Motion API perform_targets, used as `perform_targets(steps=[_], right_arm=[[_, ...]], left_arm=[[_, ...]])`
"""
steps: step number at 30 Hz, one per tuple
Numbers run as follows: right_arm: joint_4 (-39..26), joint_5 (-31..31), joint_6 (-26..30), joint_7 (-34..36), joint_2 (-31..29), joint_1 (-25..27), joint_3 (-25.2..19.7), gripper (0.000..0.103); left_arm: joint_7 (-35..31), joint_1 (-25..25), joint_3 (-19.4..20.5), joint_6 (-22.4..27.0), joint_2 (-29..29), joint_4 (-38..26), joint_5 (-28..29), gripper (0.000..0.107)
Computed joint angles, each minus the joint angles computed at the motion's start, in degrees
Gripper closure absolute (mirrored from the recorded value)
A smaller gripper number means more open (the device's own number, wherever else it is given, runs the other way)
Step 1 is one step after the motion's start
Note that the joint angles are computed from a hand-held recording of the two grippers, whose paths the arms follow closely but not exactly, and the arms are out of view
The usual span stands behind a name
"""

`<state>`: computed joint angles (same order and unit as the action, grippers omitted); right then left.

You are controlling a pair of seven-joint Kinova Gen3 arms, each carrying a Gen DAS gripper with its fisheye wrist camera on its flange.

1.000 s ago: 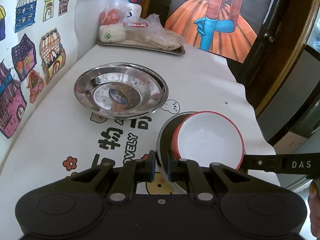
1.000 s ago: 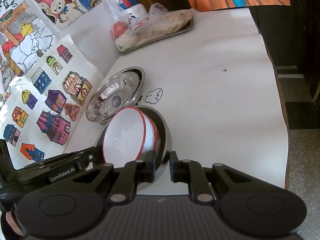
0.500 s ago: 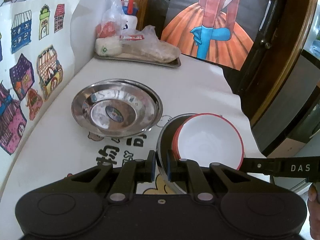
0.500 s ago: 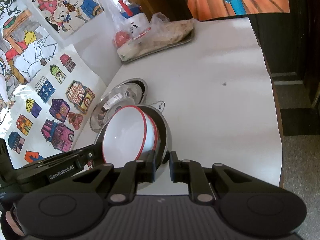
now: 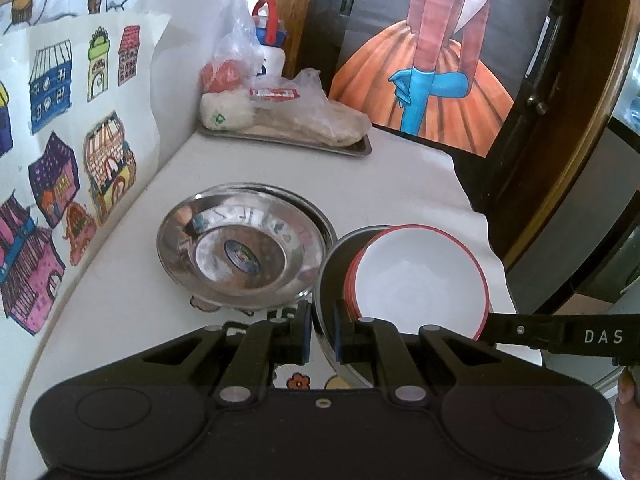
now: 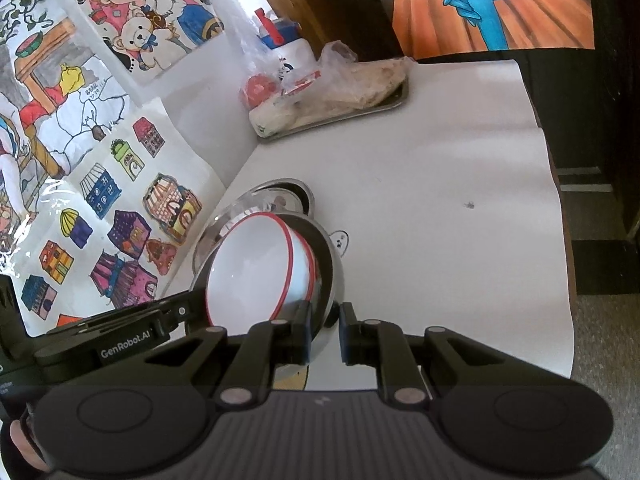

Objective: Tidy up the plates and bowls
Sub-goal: 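Lift the steel bowl holding the white bowls with both tools, then carry the steel bowl with both tools over the steel plate stack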

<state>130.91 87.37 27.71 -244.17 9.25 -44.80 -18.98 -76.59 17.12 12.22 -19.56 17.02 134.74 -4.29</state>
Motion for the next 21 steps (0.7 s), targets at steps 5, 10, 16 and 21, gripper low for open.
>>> perform_targets(steps=[5,10,16,21], right_arm=[[-1.59,-0.21,-1.03,2.81,0.19,1.16,0.88,0.088],[-3.85,0.46,-2.99,5.53,1.13,2.95,2.03,0.088],[-8.31,0.12,-6.25,11.39,3.61,5.18,3.65,0.088],[-12.26,1.38,-9.74,14.11,6.99,6.84,5.0,0.088]], left_arm=[[0.33,-0.59,-0.17,1.26,-0.6,-1.43,-0.29,0.097],[-0.92,0.0,-1.5,2.39,-0.71,-3.0,1.3,0.097],[-0.86,-1.6,-2.13,4.22,-0.24,-5.54,2.12,0.097],[-3.0,-0.6,-5.03,5.0,0.35,-7.28,4.75,0.097]])
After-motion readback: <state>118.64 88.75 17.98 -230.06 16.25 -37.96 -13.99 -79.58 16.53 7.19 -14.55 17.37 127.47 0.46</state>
